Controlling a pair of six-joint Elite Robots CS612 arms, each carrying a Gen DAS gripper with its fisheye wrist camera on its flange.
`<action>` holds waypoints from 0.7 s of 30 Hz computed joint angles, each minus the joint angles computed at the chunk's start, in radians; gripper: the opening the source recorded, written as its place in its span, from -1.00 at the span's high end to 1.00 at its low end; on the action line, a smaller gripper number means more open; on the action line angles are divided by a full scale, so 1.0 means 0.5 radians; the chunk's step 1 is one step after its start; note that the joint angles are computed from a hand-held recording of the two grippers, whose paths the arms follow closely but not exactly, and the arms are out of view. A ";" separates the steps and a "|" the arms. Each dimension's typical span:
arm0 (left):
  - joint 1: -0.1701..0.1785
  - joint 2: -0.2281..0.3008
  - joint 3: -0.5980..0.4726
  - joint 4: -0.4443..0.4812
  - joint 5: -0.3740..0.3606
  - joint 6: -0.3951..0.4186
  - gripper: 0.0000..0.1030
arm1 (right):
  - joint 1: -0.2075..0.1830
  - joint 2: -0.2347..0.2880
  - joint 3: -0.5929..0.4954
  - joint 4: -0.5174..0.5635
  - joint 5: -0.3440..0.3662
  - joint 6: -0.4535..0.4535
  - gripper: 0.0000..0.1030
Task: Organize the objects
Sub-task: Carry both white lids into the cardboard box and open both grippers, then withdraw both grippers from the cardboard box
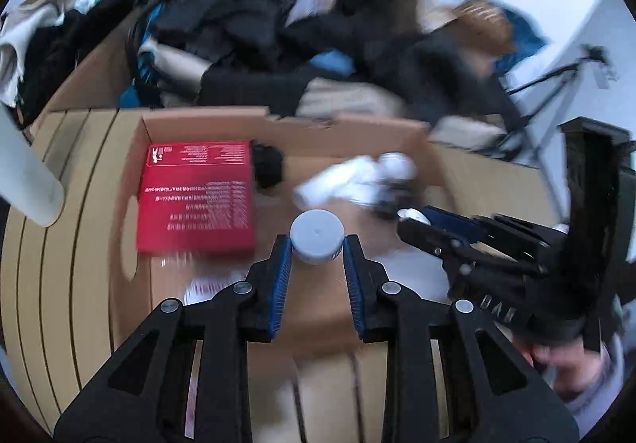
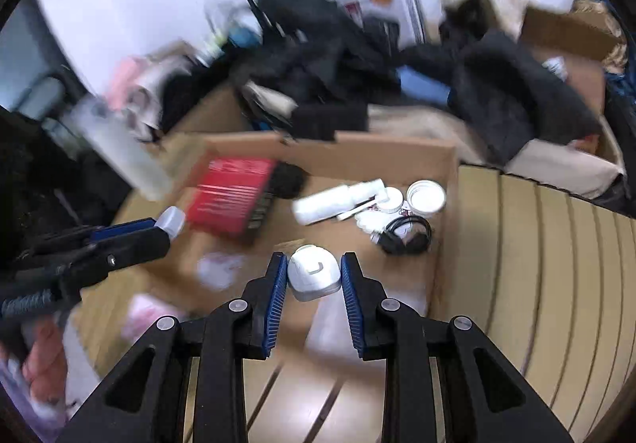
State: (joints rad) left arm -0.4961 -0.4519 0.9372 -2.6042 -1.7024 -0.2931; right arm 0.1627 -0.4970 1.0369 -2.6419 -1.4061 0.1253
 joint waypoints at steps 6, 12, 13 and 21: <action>0.030 0.199 -0.252 0.121 -0.074 -0.021 0.39 | 0.014 0.232 -0.360 0.317 -0.100 -0.054 -0.04; 0.052 0.096 -0.090 0.054 -0.215 0.090 0.20 | 0.000 0.220 -0.306 0.260 0.033 -0.184 -0.55; 0.049 0.061 -0.033 0.006 -0.212 0.115 0.14 | 0.004 0.208 -0.283 0.234 0.011 -0.212 -0.56; -0.027 -0.363 0.712 -0.617 0.360 0.266 -0.73 | 0.048 -0.024 0.058 -0.129 -0.101 -0.297 -0.62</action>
State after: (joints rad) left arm -0.5094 -0.6333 1.2932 -2.9126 -1.5222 -0.1599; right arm 0.1866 -0.5089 1.0660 -2.7063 -1.4564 -0.0233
